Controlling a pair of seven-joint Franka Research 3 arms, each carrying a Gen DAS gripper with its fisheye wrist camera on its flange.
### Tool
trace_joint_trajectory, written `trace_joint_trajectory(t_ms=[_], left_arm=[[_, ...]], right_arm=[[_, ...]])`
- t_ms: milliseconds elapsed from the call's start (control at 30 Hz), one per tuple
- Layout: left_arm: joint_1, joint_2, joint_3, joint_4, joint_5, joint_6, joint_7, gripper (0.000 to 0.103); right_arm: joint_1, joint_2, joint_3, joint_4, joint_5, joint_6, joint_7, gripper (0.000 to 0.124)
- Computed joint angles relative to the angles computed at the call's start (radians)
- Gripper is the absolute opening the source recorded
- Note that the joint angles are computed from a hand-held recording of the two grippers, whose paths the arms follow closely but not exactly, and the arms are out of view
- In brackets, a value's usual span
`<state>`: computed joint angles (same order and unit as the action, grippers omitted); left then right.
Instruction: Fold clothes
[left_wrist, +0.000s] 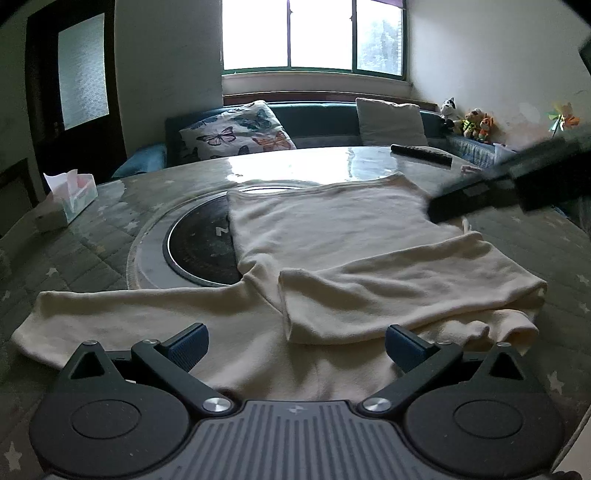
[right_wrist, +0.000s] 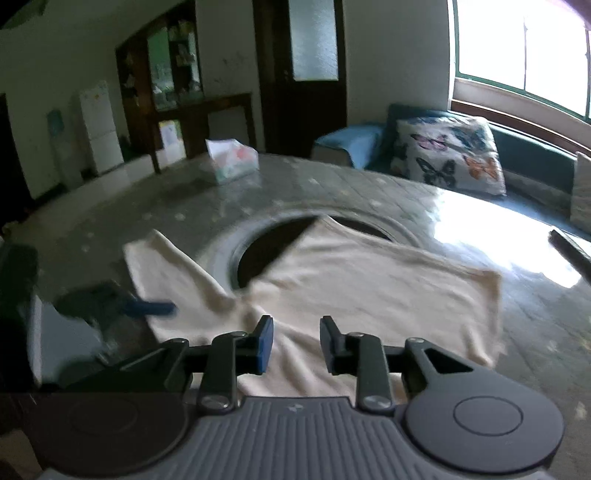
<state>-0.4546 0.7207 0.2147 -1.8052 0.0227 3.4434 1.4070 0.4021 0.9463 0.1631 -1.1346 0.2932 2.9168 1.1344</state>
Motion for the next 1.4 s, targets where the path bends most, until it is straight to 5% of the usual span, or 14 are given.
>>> trace_joint_trajectory(t_ms=[233,367,633,900,967,1100,1267,1400], left_arm=[[-0.064,0.025,0.075,0.042,-0.068,-0.033,-0.03,0.103],[-0.037,0.027,0.05,0.063,-0.035,-0.055,-0.06,0.101],[0.037,0.021,-0.026,0.085,0.069,-0.091,-0.111,0.063],[0.125,0.01,-0.113,0.09,0.16,-0.118,-0.181,0.009],[0.224,-0.01,-0.219,0.074,0.198,-0.12,-0.188,0.009],[0.292,-0.022,-0.286,0.057,0.249,-0.121,-0.196,0.011],[0.255,-0.027,-0.235,0.046,0.253,-0.118,-0.227,0.031],[0.157,-0.048,-0.108,0.005,0.211,-0.077,-0.244,0.056]], right_arm=[[-0.007,-0.06,-0.094,-0.149,-0.013,0.008,0.117,0.028],[-0.026,-0.067,-0.102,-0.2,-0.013,0.028,0.172,0.027],[-0.043,-0.055,-0.085,-0.192,-0.031,0.092,0.175,0.027],[-0.018,0.085,-0.117,0.025,-0.063,0.014,0.212,0.027],[-0.007,0.083,-0.132,0.022,-0.08,0.02,0.219,0.027],[0.002,0.059,-0.129,-0.011,-0.104,0.05,0.203,0.027],[0.003,0.097,-0.087,0.052,-0.113,0.014,0.153,0.027],[0.008,0.14,-0.041,0.132,-0.111,-0.039,0.081,0.029]])
